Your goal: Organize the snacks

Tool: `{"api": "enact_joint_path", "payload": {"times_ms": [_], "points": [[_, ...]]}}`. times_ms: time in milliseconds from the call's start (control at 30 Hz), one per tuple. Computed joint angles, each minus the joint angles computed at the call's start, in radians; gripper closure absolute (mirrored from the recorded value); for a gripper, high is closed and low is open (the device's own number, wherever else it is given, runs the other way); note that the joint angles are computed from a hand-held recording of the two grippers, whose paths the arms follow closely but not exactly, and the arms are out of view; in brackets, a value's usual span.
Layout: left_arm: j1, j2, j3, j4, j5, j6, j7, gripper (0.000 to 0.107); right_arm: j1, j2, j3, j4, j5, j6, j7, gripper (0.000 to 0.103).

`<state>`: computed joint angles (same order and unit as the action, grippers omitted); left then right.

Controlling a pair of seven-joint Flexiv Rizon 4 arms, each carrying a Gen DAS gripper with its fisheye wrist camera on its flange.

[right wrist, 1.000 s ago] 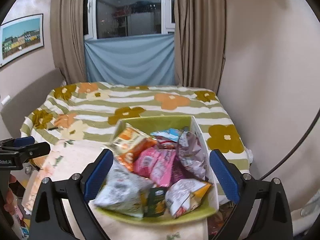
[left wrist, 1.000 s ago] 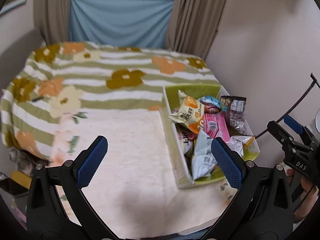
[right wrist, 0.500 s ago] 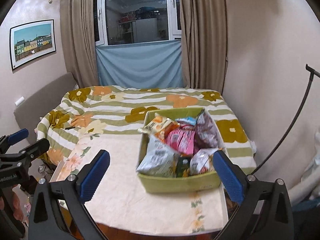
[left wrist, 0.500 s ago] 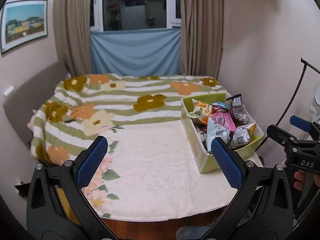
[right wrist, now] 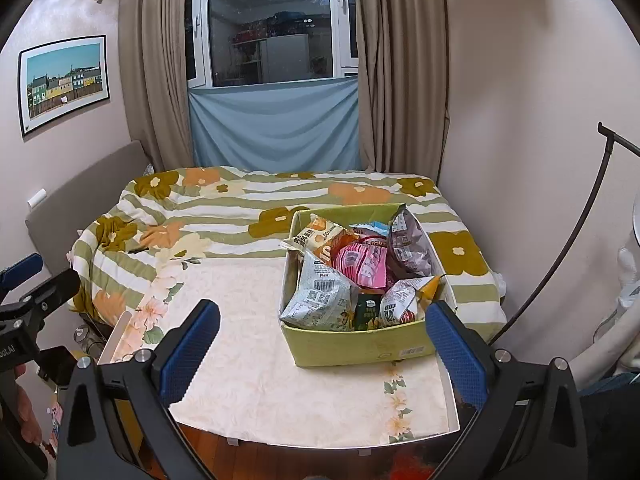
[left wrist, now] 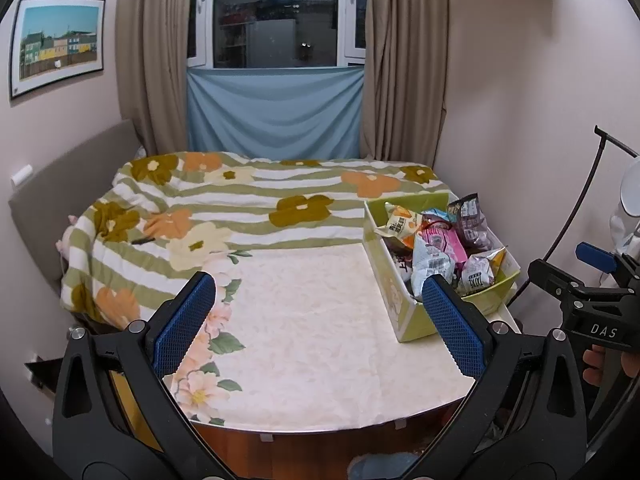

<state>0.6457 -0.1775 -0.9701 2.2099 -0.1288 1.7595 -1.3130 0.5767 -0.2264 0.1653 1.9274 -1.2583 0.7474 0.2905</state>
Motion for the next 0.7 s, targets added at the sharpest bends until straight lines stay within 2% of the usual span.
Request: {"api": "enact_joint_path", "payload": {"times_ms": [67, 500, 700], "points": [[0.004, -0.005, -0.006, -0.003, 0.004, 0.004, 0.0, 0.004, 0.001, -0.001, 0.0, -0.001, 0.002, -0.005, 0.0, 0.001], [-0.066, -0.02, 0.067, -0.024, 0.01, 0.002, 0.012, 0.004, -0.006, -0.003, -0.005, -0.003, 0.002, -0.002, 0.003, 0.001], [-0.066, -0.032, 0.063, -0.031, 0.004, -0.008, 0.023, 0.004, -0.009, -0.008, -0.007, -0.007, 0.009, 0.003, -0.002, 0.001]]}}
